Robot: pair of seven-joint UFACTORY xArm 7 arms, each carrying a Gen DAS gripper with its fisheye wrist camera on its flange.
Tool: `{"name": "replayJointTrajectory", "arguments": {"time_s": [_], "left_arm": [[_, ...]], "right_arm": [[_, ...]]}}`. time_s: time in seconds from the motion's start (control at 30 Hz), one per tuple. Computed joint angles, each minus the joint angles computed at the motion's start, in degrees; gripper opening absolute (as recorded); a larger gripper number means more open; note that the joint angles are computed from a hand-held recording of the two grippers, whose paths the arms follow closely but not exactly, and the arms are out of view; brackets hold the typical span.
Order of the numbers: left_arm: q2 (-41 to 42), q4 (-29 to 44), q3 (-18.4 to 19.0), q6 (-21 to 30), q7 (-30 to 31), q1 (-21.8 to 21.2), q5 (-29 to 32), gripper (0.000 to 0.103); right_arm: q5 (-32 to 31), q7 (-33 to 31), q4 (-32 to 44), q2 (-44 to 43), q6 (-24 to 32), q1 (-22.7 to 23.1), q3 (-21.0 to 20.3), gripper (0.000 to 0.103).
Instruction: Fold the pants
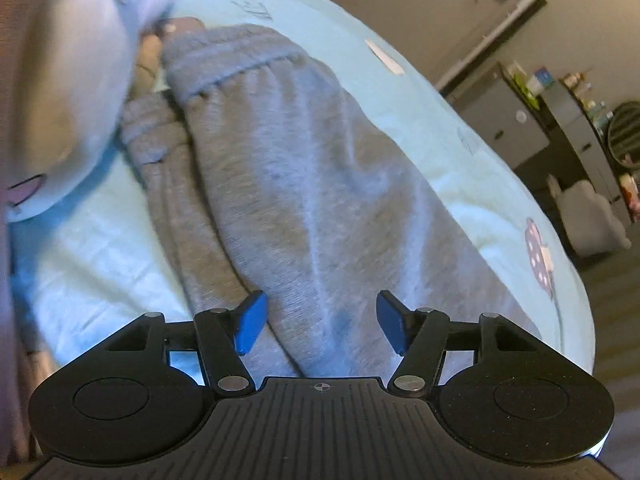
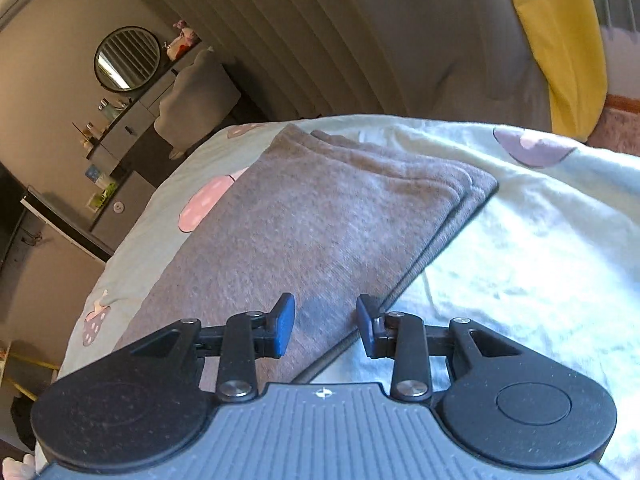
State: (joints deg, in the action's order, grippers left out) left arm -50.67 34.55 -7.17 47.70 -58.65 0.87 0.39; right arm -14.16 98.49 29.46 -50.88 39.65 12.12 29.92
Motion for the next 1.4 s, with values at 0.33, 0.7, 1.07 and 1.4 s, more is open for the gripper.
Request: {"name": "replayJointTrajectory", "arguments": {"time_s": [0.33, 0.7, 1.07, 1.4], "left_arm": [[-1.0, -2.4, 0.3, -2.1, -0.1, -0.9, -0.6, 0.010], [-6.6, -2.5, -0.6, -2.7, 0.2, -1.2, -0.7, 0.008], [-9.7, 2.1, -2.4, 6.7, 1.8, -0.6, 0.8, 0.008], [-5.6, 10.0, -9.4, 12.6, 2.5, 1.6, 11.2, 0.038]], "right_arm": [[1.7, 3.6, -2.5, -2.6, -2.6, 0.9, 0.3, 0.011], [5.0, 10.4, -8.5, -6.3, -10.8, 0.5, -0.2, 0.020], [3.5, 9.8, -5.4, -6.3, -4.1, -0.4, 1.0, 0.035], [2.1, 11.2, -8.2, -10.2, -2.6, -1.7, 0.2, 0.039]]}}
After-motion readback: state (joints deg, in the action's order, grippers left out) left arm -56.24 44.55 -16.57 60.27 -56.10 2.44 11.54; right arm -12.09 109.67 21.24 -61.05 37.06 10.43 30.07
